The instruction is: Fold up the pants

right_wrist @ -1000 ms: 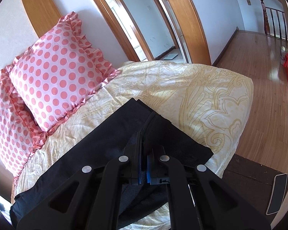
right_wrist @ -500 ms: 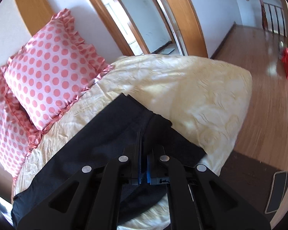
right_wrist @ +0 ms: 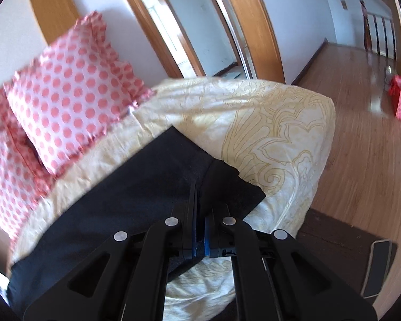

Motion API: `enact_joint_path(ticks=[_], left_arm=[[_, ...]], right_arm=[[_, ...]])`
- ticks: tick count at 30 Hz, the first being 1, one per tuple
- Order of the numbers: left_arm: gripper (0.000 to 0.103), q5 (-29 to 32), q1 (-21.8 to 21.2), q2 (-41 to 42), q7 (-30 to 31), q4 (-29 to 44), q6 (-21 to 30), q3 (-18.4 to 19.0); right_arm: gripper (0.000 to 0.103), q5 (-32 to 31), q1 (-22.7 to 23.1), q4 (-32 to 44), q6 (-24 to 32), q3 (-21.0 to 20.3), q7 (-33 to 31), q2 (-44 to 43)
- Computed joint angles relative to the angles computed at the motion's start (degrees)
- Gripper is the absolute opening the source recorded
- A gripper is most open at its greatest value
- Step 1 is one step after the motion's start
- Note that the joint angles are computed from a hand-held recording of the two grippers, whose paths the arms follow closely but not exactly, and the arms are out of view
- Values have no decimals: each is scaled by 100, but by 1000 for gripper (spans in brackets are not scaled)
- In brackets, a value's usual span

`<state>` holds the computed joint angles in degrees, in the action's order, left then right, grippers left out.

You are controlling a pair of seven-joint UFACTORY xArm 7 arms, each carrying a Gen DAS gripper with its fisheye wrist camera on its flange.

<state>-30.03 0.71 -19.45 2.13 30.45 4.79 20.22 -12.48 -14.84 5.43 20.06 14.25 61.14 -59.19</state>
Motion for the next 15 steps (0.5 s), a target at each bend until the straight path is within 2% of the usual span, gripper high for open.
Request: enact_joint_path(ticks=[2, 5, 7, 8, 9, 10, 11, 13, 15], left_arm=[[8, 59, 50, 109, -31, 39, -36, -72], [14, 179, 153, 30, -44, -19, -8, -145], [25, 112, 106, -116, -2, -81, 43, -37], [30, 266, 359, -174, -167, -140, 45, -241], [41, 418, 663, -247, -341, -230, -23, -520], [50, 810, 1206, -346, -751, -371, -131, -1024], [53, 1064, 1533, -455, -974, -480, -209, -1333], [56, 1459, 1905, -811, -1212, -757, -375, -1782], [61, 1719, 1917, -1114, -1284, -956, -469, -1974]], right_arm=[[4, 22, 46, -82, -29, -52, -27, -71], [12, 87, 158, -150, 313, -140, -73, -441], [24, 47, 123, -108, 736, 8, 21, -733], [30, -56, 46, 0, 1113, 247, 140, -918], [39, -168, 22, 72, 1321, 369, 208, -1029], [40, -338, -6, 205, 1503, 556, 262, -1099], [40, -491, 4, 331, 1549, 650, 266, -1056], [40, -836, 63, 744, 1192, 809, 133, -583], [40, -980, 303, 1135, 395, 655, -214, 212]])
